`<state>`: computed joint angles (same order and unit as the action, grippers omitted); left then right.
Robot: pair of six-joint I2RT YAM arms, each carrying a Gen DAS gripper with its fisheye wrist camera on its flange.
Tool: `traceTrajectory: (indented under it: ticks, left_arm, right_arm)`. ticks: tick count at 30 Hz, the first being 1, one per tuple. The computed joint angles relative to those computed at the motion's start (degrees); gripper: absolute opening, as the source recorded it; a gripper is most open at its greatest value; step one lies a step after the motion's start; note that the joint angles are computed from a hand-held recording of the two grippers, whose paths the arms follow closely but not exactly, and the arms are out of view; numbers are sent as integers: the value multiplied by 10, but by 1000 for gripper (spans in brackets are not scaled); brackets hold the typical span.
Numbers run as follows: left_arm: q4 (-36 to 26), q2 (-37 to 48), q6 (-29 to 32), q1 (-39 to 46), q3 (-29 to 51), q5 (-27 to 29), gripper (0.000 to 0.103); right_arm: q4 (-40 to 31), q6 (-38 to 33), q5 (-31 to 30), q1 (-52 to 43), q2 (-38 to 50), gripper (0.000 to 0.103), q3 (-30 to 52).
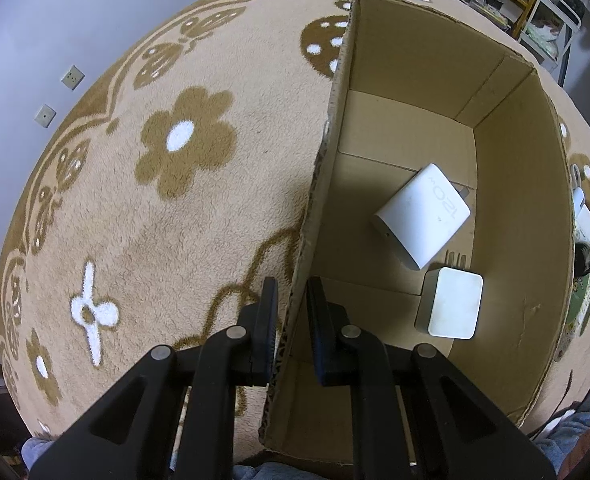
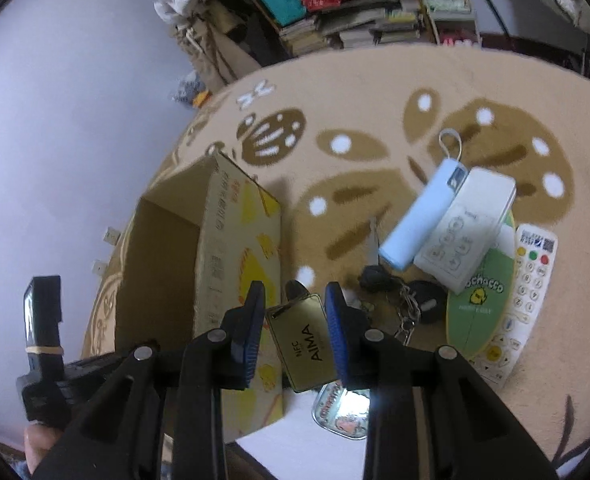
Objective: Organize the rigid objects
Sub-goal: 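Carry the keys into the box and open the right gripper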
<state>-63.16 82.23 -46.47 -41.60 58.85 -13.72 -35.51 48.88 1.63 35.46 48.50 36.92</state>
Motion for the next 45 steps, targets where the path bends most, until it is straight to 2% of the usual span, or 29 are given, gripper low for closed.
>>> traceTrajectory:
  ticks: [10,17,26,36,38,42,44,45]
  left_arm:
    - [-5,0,-4,-4,2,0,13]
    - [-4,-1,-3,-3,2,1,13]
    - [-5,0,-7,-6,4,1,13]
    - [-5,-2,-7,-4,3,3,13]
    - [-5,-2,-7,-4,2,3,13]
    - [-6,-4,-7,-5,1,3,13]
    - [-6,-5,-8,-4,1,4,13]
    - [-5,-4,-8,-5,1,4,13]
  right_arm:
    - [23,-3,95,142,-9,32,69]
    - [72,-20,80,174,38,32,78]
    - [121,-19,45,155,76,32,33]
    - [119,-19,77,158,95,33,26]
    - [106,-20,99,166,98,33,34]
    - [98,-26,89,162,86,33,38]
    - [77,-28,97,163,88,39,50]
    - [66,-28,105,165,88,53,55]
